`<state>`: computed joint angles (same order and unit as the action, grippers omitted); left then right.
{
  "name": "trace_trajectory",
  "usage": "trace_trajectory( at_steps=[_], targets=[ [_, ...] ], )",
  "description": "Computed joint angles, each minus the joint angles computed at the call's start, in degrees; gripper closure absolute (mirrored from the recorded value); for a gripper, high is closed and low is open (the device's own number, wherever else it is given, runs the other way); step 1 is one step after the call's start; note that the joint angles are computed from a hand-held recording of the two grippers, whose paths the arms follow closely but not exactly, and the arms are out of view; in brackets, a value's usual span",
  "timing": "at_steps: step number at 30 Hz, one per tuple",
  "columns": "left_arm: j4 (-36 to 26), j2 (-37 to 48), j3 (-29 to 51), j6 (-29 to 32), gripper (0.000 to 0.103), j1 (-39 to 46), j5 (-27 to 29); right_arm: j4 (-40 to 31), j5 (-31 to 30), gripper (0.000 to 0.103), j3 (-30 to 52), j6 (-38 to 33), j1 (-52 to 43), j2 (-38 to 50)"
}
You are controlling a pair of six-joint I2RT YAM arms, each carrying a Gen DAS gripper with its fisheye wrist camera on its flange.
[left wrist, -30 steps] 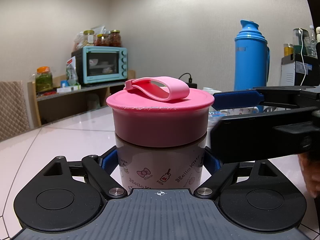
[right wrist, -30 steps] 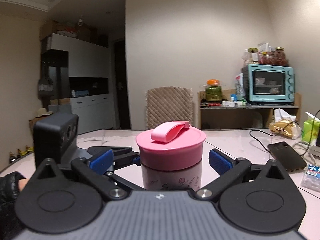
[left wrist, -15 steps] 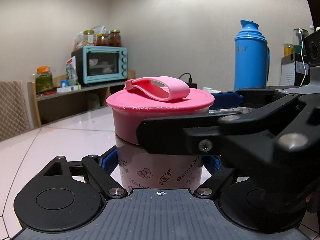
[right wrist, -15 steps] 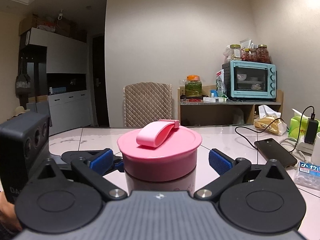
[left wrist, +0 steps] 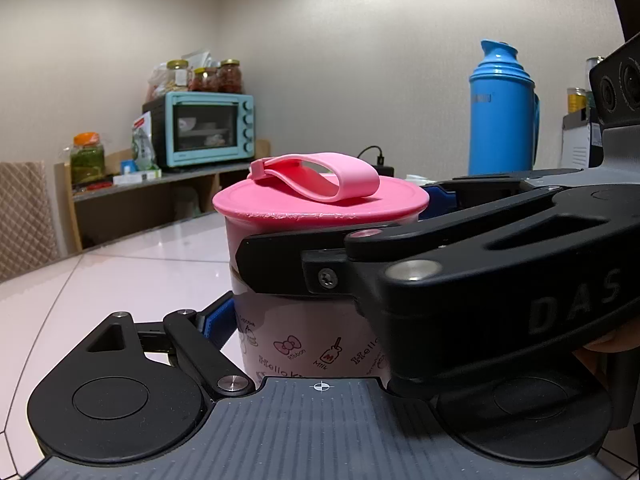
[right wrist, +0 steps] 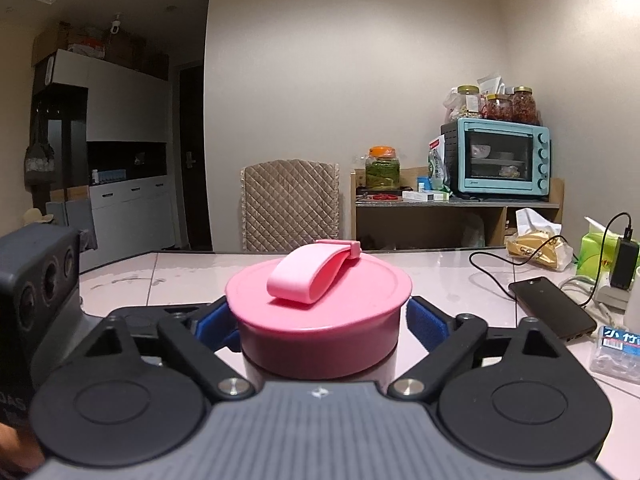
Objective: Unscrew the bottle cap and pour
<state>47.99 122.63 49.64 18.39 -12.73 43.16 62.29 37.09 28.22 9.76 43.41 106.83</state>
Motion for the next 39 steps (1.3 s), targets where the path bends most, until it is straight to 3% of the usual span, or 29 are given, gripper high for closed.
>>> trace_trajectory(
  at_steps=[8,14,29,35,39],
  targets=[
    [-0.1,0.1,0.1,0.0,0.013,0.1,0.2,-0.1,-5.4,0.018,-1.6,-1.3,-1.7,-1.8],
    [0.0,0.2,0.1,0.1,0.014,0.2,0.3,2.9,-19.3,0.018,-4.9,-6.0,-8.1,-3.5],
    [0.0,0.3,0.2,0.1,0.014,0.3,0.4,2.8,-43.2,0.018,-6.3,-12.8,-19.3,-5.0],
    [0.1,0.2,0.1,0.1,0.014,0.2,0.3,1.9,-49.1,0.018,-5.9,-14.2,-22.0,-5.3],
    [0.1,0.3,0.1,0.1,0.014,0.2,0.3,0.9,-49.7,0.018,-5.9,-14.5,-22.4,-6.0]
  ],
)
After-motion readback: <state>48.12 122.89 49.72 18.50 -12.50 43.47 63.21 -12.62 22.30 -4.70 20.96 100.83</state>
